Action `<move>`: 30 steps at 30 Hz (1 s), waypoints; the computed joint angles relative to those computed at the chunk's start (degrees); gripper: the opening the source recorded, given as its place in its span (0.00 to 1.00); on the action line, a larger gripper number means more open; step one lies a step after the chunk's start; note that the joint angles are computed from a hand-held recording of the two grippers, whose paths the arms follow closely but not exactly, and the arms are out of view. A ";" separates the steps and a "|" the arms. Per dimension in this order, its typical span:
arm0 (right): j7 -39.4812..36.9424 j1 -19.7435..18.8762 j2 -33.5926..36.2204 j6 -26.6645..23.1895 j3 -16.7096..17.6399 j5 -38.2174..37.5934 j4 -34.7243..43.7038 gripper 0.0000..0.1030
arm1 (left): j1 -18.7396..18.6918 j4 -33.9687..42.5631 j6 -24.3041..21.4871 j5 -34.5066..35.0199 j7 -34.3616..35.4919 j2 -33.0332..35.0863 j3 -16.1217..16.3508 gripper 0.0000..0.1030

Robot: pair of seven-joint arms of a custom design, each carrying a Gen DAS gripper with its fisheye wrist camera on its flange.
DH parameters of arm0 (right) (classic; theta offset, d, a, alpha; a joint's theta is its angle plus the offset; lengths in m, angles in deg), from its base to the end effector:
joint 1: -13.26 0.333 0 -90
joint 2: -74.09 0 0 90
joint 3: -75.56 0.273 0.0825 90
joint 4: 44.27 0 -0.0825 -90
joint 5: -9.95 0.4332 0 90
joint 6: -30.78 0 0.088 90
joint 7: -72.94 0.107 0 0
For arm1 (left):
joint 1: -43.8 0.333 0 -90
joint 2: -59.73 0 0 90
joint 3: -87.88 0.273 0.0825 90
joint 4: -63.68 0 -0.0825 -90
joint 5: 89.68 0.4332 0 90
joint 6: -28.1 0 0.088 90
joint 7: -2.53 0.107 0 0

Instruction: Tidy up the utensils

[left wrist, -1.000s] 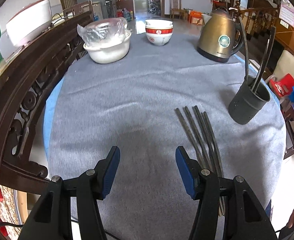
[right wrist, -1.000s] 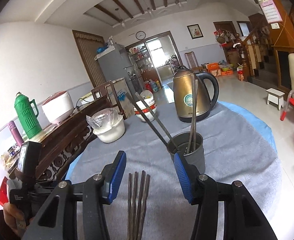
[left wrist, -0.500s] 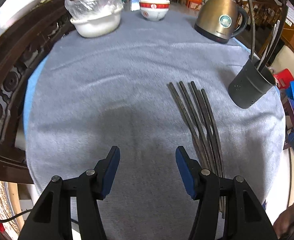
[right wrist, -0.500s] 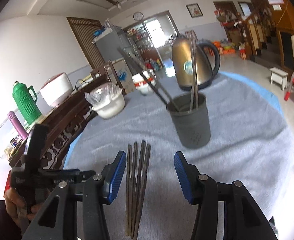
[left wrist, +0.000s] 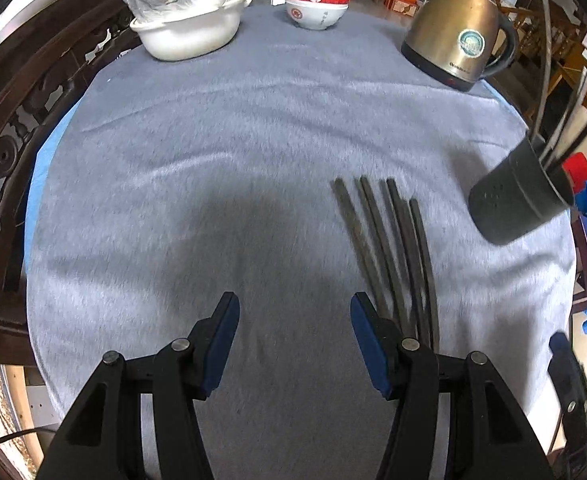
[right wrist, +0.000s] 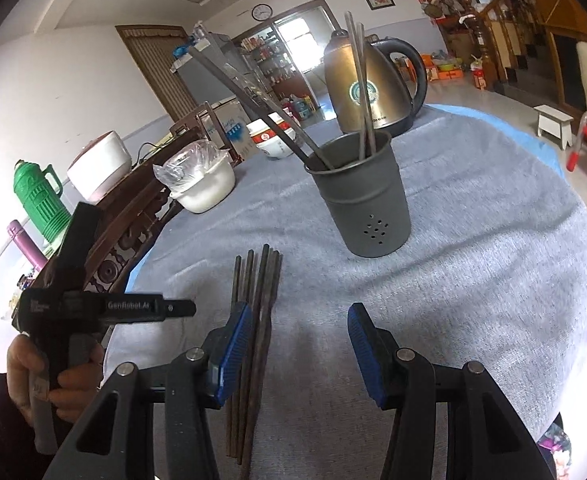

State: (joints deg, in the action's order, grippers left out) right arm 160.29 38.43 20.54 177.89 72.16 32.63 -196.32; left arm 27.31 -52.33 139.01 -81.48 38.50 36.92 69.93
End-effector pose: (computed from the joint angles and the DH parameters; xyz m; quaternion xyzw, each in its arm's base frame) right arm 0.3825 0.1445 0.5723 -0.6918 0.5711 -0.0751 0.4354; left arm 0.4310 -0.3064 0.5905 -0.7943 0.5761 -0.1405 0.1323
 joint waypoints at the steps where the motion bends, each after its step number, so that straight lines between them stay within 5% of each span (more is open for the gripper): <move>1: 0.04 -0.04 0.11 -0.05 0.05 -0.03 0.06 0.52 | 0.16 0.13 0.41 0.25 -0.14 0.30 0.02 0.57; 15: 0.61 -0.42 1.86 -0.89 0.96 -0.71 1.05 0.52 | 0.55 2.13 6.45 1.50 0.98 5.91 0.86 0.56; 27: 1.32 -0.67 2.48 -1.68 1.76 -1.89 1.57 0.52 | 0.15 1.25 11.14 -3.10 4.80 7.68 2.19 0.23; 30: 1.24 -0.25 4.43 -2.32 1.66 -1.92 3.36 0.43 | 0.01 1.25 11.60 -3.57 6.95 8.01 2.27 0.15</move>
State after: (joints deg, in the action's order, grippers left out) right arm 161.53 38.18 24.97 175.56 73.82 30.71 -192.96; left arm 27.32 -51.08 150.61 -85.05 45.45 44.93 72.20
